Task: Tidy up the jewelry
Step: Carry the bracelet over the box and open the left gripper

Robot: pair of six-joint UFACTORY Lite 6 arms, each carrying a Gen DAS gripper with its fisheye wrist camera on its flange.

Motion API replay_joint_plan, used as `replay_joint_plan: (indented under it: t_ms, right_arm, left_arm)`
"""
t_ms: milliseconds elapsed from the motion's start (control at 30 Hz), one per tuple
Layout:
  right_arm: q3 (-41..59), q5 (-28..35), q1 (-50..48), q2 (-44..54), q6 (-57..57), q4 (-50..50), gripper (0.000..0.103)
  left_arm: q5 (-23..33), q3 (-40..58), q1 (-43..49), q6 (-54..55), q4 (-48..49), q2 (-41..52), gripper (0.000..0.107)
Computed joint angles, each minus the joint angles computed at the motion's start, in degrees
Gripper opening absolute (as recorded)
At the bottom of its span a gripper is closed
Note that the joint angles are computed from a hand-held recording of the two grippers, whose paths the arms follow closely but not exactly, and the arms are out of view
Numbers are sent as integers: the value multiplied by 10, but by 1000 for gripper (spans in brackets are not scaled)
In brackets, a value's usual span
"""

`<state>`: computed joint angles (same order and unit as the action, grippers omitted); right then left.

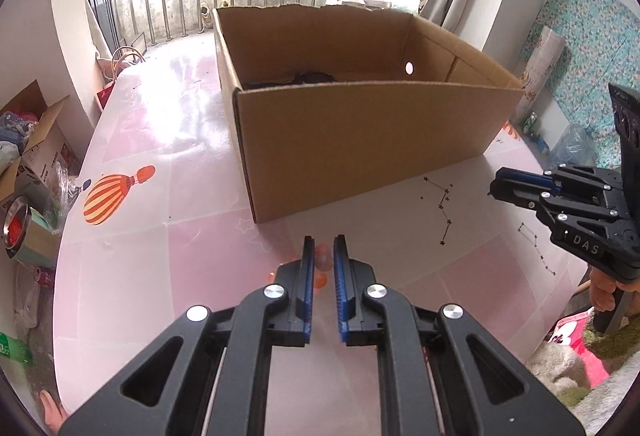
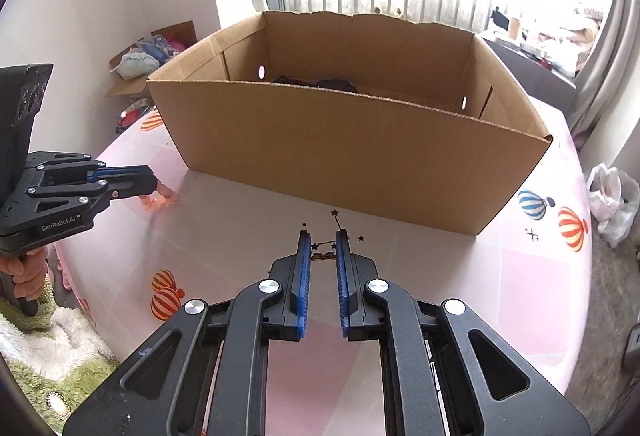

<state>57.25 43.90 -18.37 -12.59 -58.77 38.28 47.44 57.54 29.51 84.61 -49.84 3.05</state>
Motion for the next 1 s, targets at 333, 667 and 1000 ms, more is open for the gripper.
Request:
replay_joint_plan:
  t_ms: [333, 667, 1000]
  right_arm:
    - [60, 70, -41, -14, -41, 66, 10]
    - [301, 130, -37, 135, -21, 130, 10]
    - [640, 194, -32, 389, 74, 93, 10]
  left_arm:
    - [188, 91, 99, -10, -35, -12, 9]
    - [289, 266, 55, -64, -73, 13, 9]
    - [208, 464, -135, -204, -10, 168, 9]
